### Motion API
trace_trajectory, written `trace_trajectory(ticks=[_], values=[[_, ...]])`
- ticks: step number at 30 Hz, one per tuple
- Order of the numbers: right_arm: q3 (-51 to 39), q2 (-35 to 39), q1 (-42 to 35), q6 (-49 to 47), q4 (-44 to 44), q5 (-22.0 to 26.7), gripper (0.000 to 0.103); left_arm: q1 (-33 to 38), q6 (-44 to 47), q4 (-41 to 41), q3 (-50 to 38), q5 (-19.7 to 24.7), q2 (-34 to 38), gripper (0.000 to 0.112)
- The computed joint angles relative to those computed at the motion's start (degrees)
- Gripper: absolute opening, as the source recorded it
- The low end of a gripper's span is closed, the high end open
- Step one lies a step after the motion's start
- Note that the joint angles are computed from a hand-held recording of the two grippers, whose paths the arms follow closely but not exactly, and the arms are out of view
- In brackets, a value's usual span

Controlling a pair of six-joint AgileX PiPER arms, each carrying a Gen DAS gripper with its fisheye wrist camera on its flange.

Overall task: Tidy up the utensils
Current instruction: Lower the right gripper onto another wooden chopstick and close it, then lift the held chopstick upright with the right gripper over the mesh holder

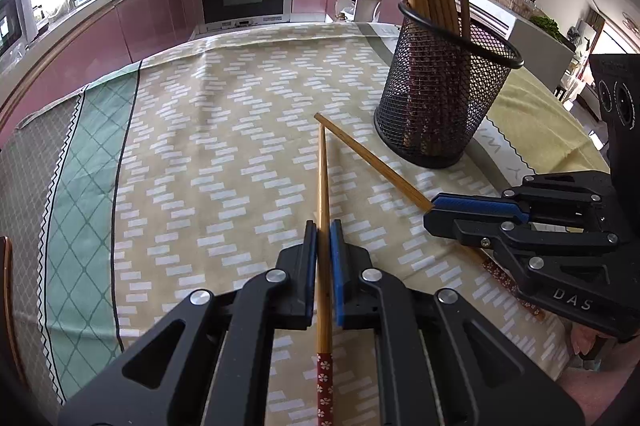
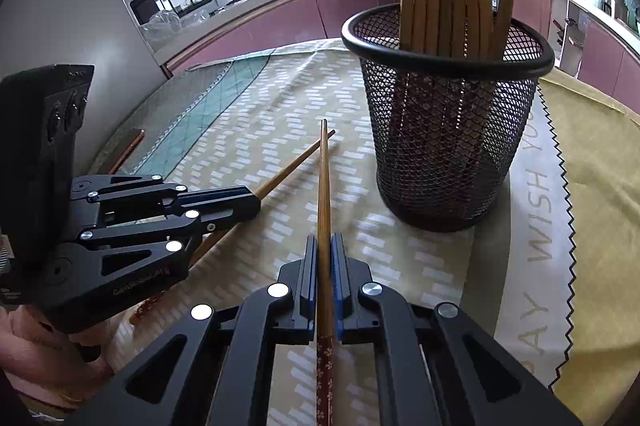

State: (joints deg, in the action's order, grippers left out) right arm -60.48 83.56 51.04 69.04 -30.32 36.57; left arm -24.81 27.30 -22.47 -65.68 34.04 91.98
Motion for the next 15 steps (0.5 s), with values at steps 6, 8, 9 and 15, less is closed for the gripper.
trace_trajectory(ticks=[6,8,9,15], values=[[0.9,-2.2,0.9,1.7,-1.6,-1.3,0.006,2.0,4.0,-4.5,0.3,1.4,-1.5,0.008],[1.3,-3.1,1.3,2.6,-2.4,-1.6,0.006,2.8,5.3,-6.2,0.1,2.1,-1.9,0.008],[1.8,-3.6,1.5,3.2,-2.9,-1.8,0.006,3.2,6.1,-7.1,0.1,2.6,-2.1,0.008],[2.4,-5.8,2.7,5.9,-5.8,-1.6,0.006,5.5,10.3,-12.4,-0.6,5.9,-3.4,0.008]])
